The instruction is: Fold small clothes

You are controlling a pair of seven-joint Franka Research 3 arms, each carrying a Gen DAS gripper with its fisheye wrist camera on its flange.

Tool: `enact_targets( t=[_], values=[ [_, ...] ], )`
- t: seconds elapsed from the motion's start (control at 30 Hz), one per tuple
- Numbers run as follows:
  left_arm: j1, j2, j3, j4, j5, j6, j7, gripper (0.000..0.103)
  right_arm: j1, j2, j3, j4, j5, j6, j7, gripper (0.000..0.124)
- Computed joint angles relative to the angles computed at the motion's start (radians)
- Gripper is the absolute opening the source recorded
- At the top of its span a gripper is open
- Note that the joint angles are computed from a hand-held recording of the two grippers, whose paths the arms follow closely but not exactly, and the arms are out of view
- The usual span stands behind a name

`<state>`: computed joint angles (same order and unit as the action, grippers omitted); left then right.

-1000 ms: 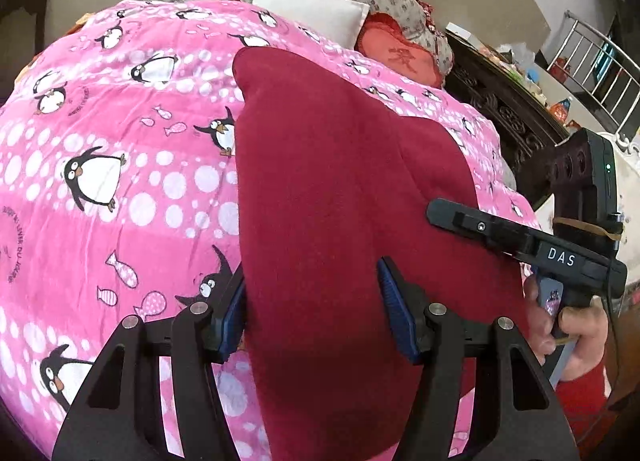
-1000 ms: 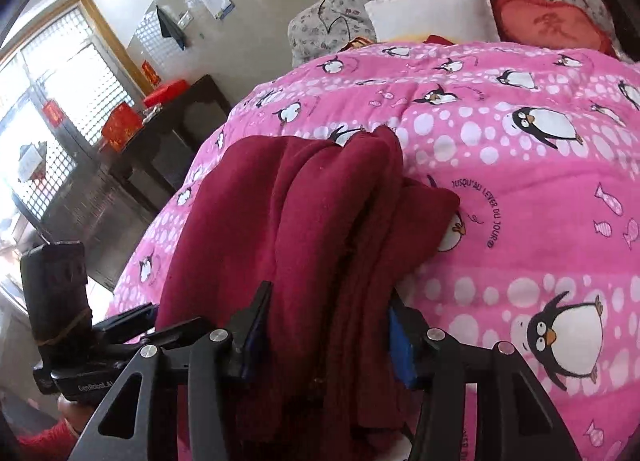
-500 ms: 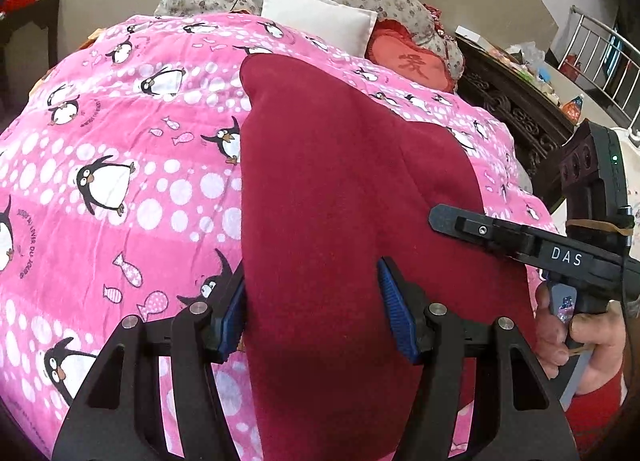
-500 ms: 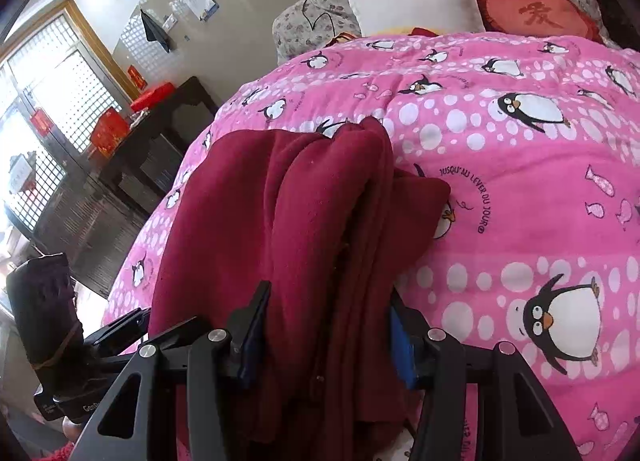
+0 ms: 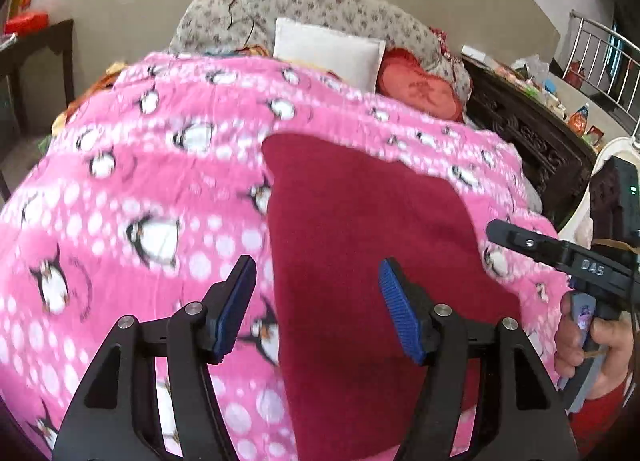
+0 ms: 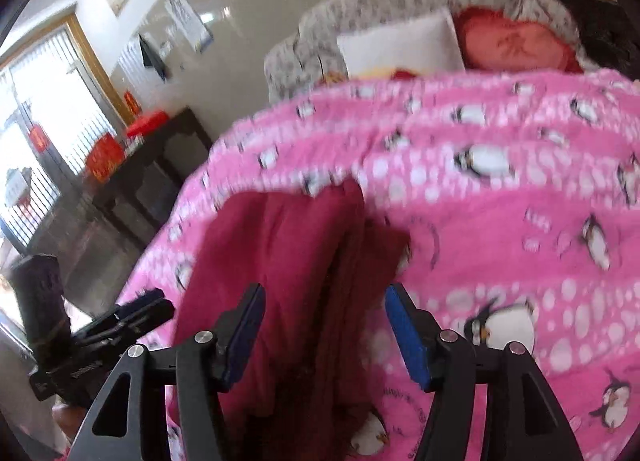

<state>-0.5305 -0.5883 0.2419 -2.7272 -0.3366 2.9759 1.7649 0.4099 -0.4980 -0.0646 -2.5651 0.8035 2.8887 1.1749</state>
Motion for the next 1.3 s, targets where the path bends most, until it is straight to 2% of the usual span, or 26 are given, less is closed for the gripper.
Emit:
enact_targets(
  t=[0.07,0.13,0.2,0.27,0.33,0.4,0.47,0.5,0.53,0.57,0.6,0.67,0.7,0.73,0.77,0.8,0.83,0.87,0.93,1.03,1.17,1.2,1.27,1.3],
  values=[
    [-0.026,0.026,0.017,0.03,-0.019,0.001,0.004,0.065,0.027,0.03,-0.022,0.038,0.024,-0.004,-0.029,0.06],
    [-0.037,0.062,0.015,0.052,-0.031,0.016,0.008,0.065,0.004,0.074,0.003,0.068,0.002,0.0,-0.011,0.054],
    [-0.04,0.102,0.008,0.079,-0.044,0.01,0.002,0.065,-0.029,0.145,0.034,0.114,-0.057,-0.017,0.015,0.015],
    [-0.051,0.135,0.007,0.105,-0.066,-0.005,0.019,0.065,-0.062,0.189,0.062,0.144,-0.115,-0.017,0.047,0.011],
    [-0.001,0.171,-0.054,0.117,-0.053,0.017,0.0,0.065,-0.068,0.187,0.068,0.142,-0.132,0.011,0.035,0.01],
    [0.034,0.212,-0.098,0.132,-0.036,0.038,-0.023,0.069,-0.132,0.192,0.124,0.135,-0.232,0.054,0.105,0.009],
    [0.075,0.252,-0.142,0.146,-0.011,0.044,-0.059,0.071,-0.269,0.238,0.233,0.144,-0.487,0.076,0.303,0.009],
    [0.095,0.266,-0.163,0.151,0.008,0.045,-0.073,0.071,-0.299,0.256,0.254,0.147,-0.549,0.074,0.352,0.008],
    [0.137,0.275,-0.206,0.147,0.049,0.055,-0.103,0.071,-0.295,0.278,0.244,0.157,-0.54,0.061,0.346,0.008],
    [0.184,0.275,-0.254,0.137,0.101,0.072,-0.139,0.072,-0.255,0.281,0.206,0.157,-0.461,0.059,0.29,0.008],
    [0.219,0.271,-0.289,0.126,0.15,0.088,-0.169,0.074,-0.18,0.269,0.135,0.146,-0.394,0.068,0.238,0.009],
    [0.25,0.265,-0.319,0.109,0.215,0.109,-0.207,0.075,-0.089,0.215,0.048,0.123,-0.24,0.067,0.148,0.011],
    [0.245,0.264,-0.31,0.105,0.228,0.113,-0.214,0.075,-0.066,0.183,0.029,0.108,-0.194,0.056,0.128,0.012],
    [0.211,0.26,-0.273,0.104,0.22,0.106,-0.207,0.075,-0.037,0.139,0.007,0.089,-0.148,0.043,0.092,0.012],
    [0.153,0.255,-0.212,0.105,0.194,0.096,-0.186,0.075,-0.004,0.091,-0.011,0.066,-0.115,0.031,0.037,0.012],
    [0.095,0.242,-0.155,0.102,0.156,0.086,-0.161,0.075,0.0,0.053,0.0,0.045,-0.116,0.022,0.017,0.012],
    [0.06,0.229,-0.121,0.098,0.127,0.078,-0.144,0.075,-0.012,0.007,0.029,0.015,-0.143,0.008,0.014,0.012],
    [-0.005,0.208,-0.053,0.093,0.072,0.066,-0.103,0.075,-0.022,-0.023,0.05,-0.003,-0.167,-0.004,0.017,0.013],
    [-0.046,0.174,-0.004,0.084,0.006,0.042,-0.065,0.075,-0.006,-0.061,0.061,-0.029,-0.181,-0.019,0.01,0.012],
    [-0.054,0.136,0.016,0.064,-0.072,0.025,-0.048,0.075,0.031,-0.09,0.058,-0.058,-0.19,-0.052,-0.026,0.013],
    [-0.026,0.142,-0.014,0.054,-0.096,-0.016,-0.04,0.075,-0.096,-0.097,0.18,-0.119,-0.368,-0.058,0.049,0.013],
    [-0.033,0.148,-0.012,0.052,-0.112,-0.026,-0.023,0.076,-0.098,-0.095,0.17,-0.13,-0.389,-0.055,0.045,0.015],
    [-0.061,0.15,-0.006,0.035,-0.166,0.008,0.015,0.078,-0.022,-0.1,0.074,-0.159,-0.338,-0.043,-0.009,0.017],
    [-0.052,0.152,-0.027,0.027,-0.17,0.027,0.008,0.08,0.01,-0.096,0.037,-0.166,-0.299,-0.03,-0.027,0.017]
  ],
)
